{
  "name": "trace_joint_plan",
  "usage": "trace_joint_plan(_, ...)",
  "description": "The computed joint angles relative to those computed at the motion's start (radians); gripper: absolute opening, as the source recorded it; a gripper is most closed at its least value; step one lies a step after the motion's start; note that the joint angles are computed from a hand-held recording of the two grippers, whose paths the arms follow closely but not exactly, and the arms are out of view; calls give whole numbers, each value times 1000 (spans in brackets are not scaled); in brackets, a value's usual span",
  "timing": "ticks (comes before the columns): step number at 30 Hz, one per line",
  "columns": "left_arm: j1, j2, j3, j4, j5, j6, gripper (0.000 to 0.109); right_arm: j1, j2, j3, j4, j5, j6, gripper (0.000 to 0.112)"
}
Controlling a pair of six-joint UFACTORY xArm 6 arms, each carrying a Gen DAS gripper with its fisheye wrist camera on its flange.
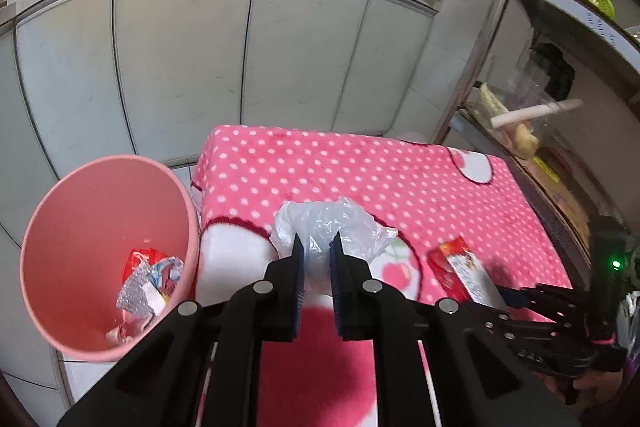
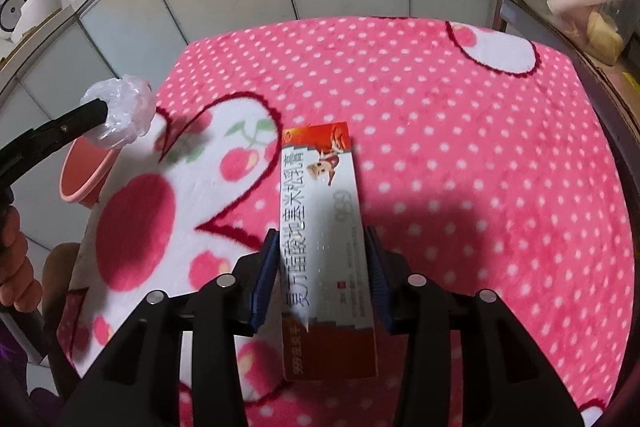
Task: Collect trash
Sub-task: 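Grasp the clear plastic bag with the left tool while the right tool grasps the medicine box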
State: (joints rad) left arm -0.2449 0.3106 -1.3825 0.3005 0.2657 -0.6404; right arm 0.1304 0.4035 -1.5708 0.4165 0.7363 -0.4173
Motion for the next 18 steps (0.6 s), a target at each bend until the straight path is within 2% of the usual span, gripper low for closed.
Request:
trace_joint_plan(3,-9,-30,40,-4,-12,5,11,2,-17,17,-5,17,1,44)
trace_joint_plan(4,-13,-42,55,-6,-14,5,11,2,-20,20,-7,23,2,51)
trace_joint_plan(6,-19,-62,83,-3,-20,-1,11,2,-36,38,-6,20,1,54)
trace_joint_plan(18,-26,-167,212,81,-55,-87,11,15,-59,66,-42,-53,24,54)
